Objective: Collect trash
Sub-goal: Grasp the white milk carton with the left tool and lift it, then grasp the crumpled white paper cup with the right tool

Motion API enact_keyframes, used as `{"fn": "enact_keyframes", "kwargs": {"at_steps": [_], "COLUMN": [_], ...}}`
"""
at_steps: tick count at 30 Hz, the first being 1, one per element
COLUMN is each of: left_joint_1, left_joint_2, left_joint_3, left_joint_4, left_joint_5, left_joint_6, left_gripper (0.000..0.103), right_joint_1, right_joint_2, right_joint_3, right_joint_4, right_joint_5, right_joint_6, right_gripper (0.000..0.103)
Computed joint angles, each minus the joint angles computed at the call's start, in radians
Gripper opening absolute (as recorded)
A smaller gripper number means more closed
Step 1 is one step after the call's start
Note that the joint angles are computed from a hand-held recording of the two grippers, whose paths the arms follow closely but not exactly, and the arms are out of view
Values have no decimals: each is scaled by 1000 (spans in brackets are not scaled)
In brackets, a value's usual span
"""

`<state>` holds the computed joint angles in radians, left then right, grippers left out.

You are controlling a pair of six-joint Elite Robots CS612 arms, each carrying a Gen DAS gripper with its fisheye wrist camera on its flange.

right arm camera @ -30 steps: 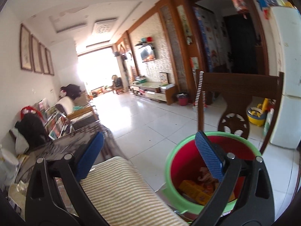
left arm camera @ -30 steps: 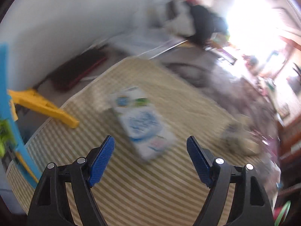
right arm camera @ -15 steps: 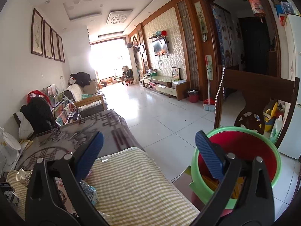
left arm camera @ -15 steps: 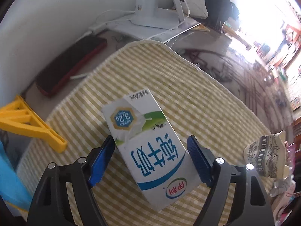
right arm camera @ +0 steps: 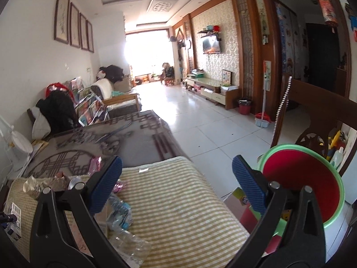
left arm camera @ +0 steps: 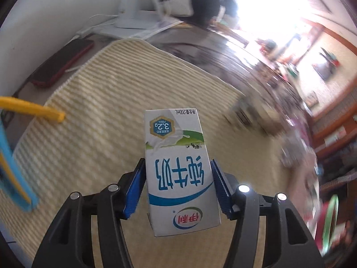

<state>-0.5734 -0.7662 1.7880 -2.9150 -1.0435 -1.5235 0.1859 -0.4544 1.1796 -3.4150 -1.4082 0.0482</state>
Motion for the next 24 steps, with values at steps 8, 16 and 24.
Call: {"fn": "enact_keyframes", "kwargs": {"at_steps": [8, 16, 24], "left_joint_1": [-56, -45, -44], "left_joint_2": [31, 56, 72], "left_joint_3": [-11, -11, -7], "left_joint_4": [-88, -251, -366], "left_joint_5": [-28, -58, -78], "left_joint_6": [81, 119, 128], "left_gripper": [55, 55, 55], "right_joint_1": [27, 94, 218], "right_joint_2": [-22, -39, 18], "right_joint_3": [27, 10, -192], "right_joint_4": [128, 281, 629], "right_joint_5": [175, 329, 294], "right_joint_6": [-166, -352, -622], "right_gripper": [97, 97, 97]}}
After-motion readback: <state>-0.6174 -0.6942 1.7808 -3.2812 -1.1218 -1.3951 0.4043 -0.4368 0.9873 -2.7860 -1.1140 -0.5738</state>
